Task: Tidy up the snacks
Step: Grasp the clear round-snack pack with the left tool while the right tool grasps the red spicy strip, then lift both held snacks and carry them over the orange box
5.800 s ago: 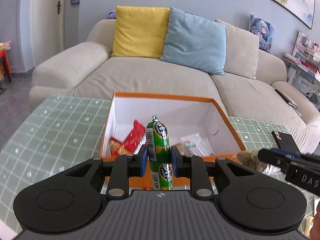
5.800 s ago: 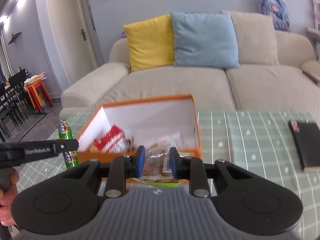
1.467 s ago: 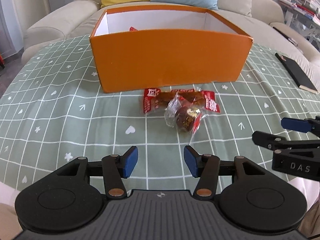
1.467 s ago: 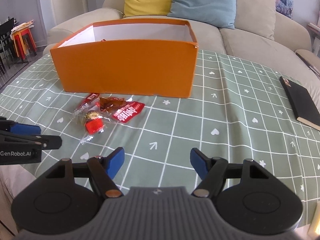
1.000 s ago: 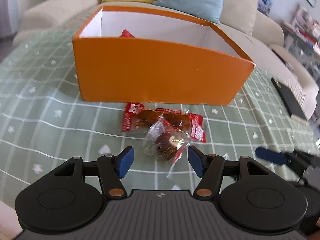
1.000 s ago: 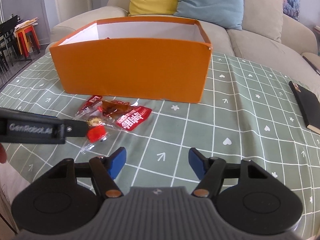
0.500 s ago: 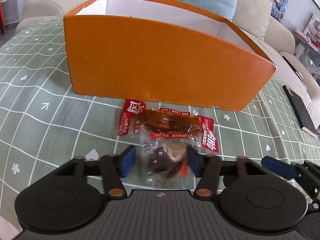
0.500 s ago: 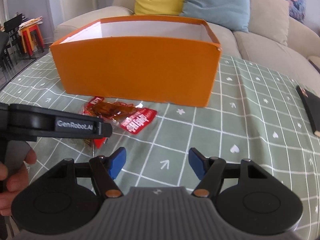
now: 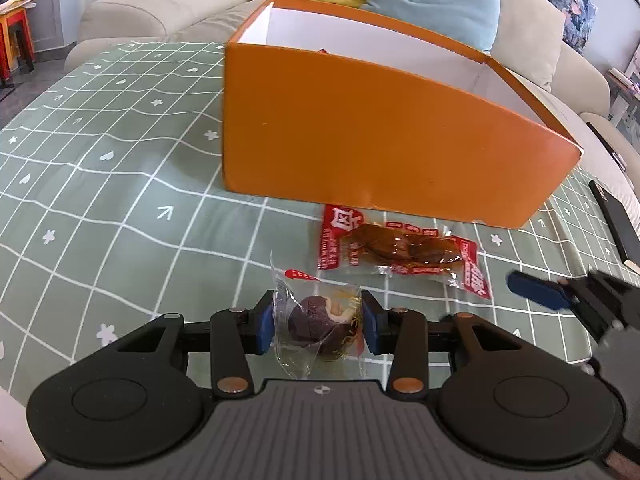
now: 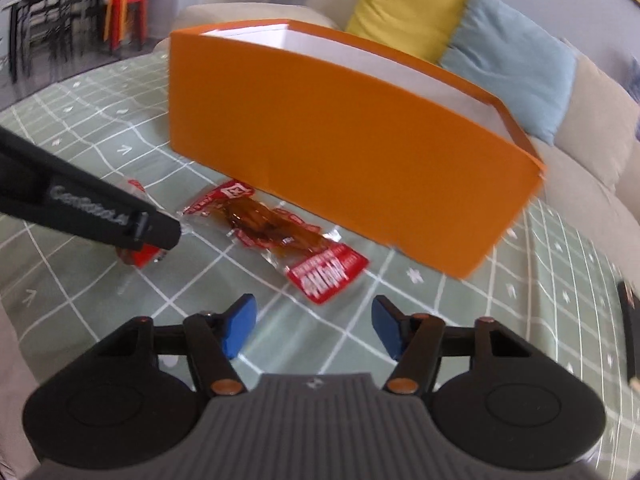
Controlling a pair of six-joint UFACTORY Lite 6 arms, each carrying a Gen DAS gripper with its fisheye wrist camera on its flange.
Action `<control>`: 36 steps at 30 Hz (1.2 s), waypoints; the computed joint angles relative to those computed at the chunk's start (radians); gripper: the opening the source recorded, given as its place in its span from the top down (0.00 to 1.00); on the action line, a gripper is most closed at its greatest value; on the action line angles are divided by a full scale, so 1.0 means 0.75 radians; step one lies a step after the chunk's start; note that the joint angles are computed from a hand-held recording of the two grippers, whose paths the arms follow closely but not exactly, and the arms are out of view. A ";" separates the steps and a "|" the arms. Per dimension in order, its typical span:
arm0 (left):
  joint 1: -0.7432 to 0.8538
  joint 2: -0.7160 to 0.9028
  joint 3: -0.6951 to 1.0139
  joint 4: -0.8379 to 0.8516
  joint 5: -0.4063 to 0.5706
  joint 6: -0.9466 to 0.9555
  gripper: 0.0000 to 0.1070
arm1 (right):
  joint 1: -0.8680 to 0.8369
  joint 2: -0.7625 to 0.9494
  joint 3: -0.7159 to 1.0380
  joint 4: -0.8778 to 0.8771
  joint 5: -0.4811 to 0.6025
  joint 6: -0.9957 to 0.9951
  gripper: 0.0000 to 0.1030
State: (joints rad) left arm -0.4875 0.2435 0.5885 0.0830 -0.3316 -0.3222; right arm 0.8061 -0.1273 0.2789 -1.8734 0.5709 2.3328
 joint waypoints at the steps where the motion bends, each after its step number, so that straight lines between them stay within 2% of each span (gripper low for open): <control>1: 0.010 0.000 -0.003 0.027 -0.002 -0.025 0.56 | -0.021 0.027 0.014 -0.053 -0.002 0.014 0.43; 6: 0.023 -0.001 -0.018 0.089 -0.023 -0.067 0.56 | -0.075 0.201 0.105 -0.294 0.068 0.029 0.44; 10: 0.044 0.013 -0.011 0.150 -0.027 -0.116 0.55 | -0.180 0.241 0.128 -0.543 0.049 0.145 0.44; 14: 0.045 0.022 -0.008 0.145 -0.028 -0.115 0.55 | -0.252 0.232 0.148 -0.690 -0.039 0.260 0.57; 17: 0.042 0.020 -0.007 0.137 -0.025 -0.109 0.55 | -0.204 0.232 0.157 -0.589 -0.039 0.218 0.66; 21: 0.032 0.012 -0.014 0.105 -0.026 -0.077 0.55 | -0.066 0.272 0.197 -0.271 0.027 0.007 0.81; 31: -0.005 -0.010 -0.049 -0.001 -0.040 0.035 0.55 | 0.046 -0.097 0.055 0.214 -0.108 -0.095 0.91; 36: -0.034 -0.051 -0.087 -0.062 -0.037 0.089 0.56 | 0.177 -0.355 -0.061 0.570 -0.035 -0.260 0.93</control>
State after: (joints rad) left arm -0.5132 0.2053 0.5236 0.0365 -0.3590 -0.2554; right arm 0.9389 -0.3938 0.2335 -1.4459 0.5444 2.1379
